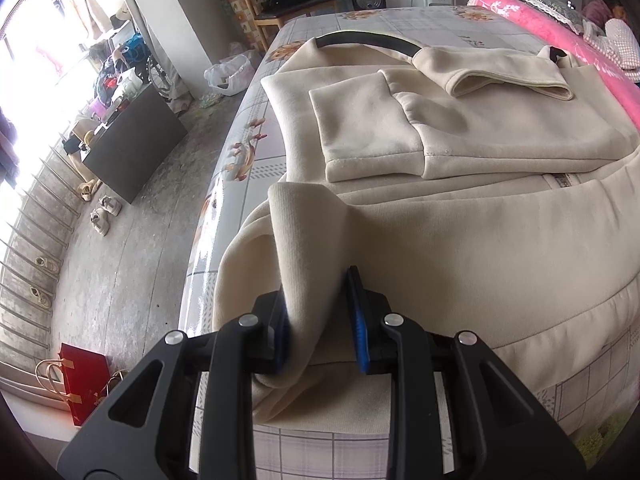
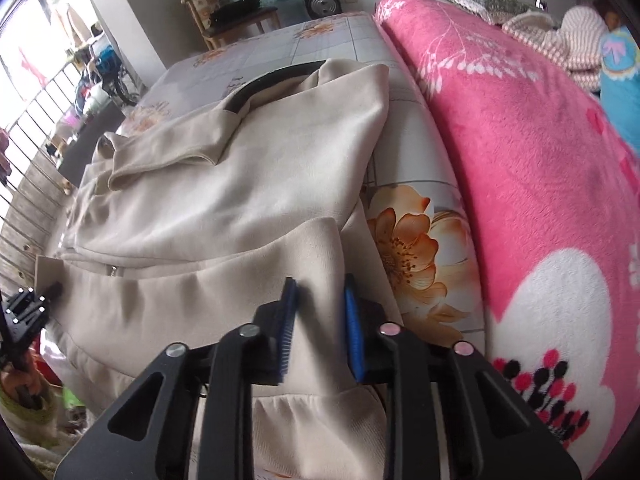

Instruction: Fold large clothes

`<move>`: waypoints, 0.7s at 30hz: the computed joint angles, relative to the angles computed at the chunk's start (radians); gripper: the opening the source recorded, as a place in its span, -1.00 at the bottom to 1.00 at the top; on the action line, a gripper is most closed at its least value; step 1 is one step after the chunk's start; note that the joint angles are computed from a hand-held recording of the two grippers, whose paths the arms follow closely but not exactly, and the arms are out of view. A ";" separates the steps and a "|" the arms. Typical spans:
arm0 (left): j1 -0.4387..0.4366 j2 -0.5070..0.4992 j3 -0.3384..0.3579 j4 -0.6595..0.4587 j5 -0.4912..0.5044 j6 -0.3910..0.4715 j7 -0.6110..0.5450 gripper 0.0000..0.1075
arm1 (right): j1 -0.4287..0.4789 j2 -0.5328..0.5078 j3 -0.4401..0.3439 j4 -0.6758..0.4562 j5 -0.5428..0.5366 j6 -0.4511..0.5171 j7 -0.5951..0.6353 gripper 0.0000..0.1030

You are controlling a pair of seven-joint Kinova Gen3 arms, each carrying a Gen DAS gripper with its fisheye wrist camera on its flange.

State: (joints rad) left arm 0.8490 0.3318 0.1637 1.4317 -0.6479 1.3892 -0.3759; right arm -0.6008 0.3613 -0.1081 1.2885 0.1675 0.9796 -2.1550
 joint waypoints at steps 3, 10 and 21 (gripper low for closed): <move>-0.002 0.004 0.001 -0.008 0.004 0.008 -0.011 -0.55 | -0.069 0.014 0.019 -0.033 0.099 0.070 -0.027 -0.64; -0.003 0.009 -0.002 -0.022 0.012 0.019 -0.027 -0.55 | -0.132 0.061 0.030 -0.097 0.193 0.167 -0.041 -0.64; -0.007 0.006 -0.003 -0.019 0.019 0.015 -0.028 -0.55 | -0.143 0.075 0.036 -0.102 0.206 0.175 -0.054 -0.64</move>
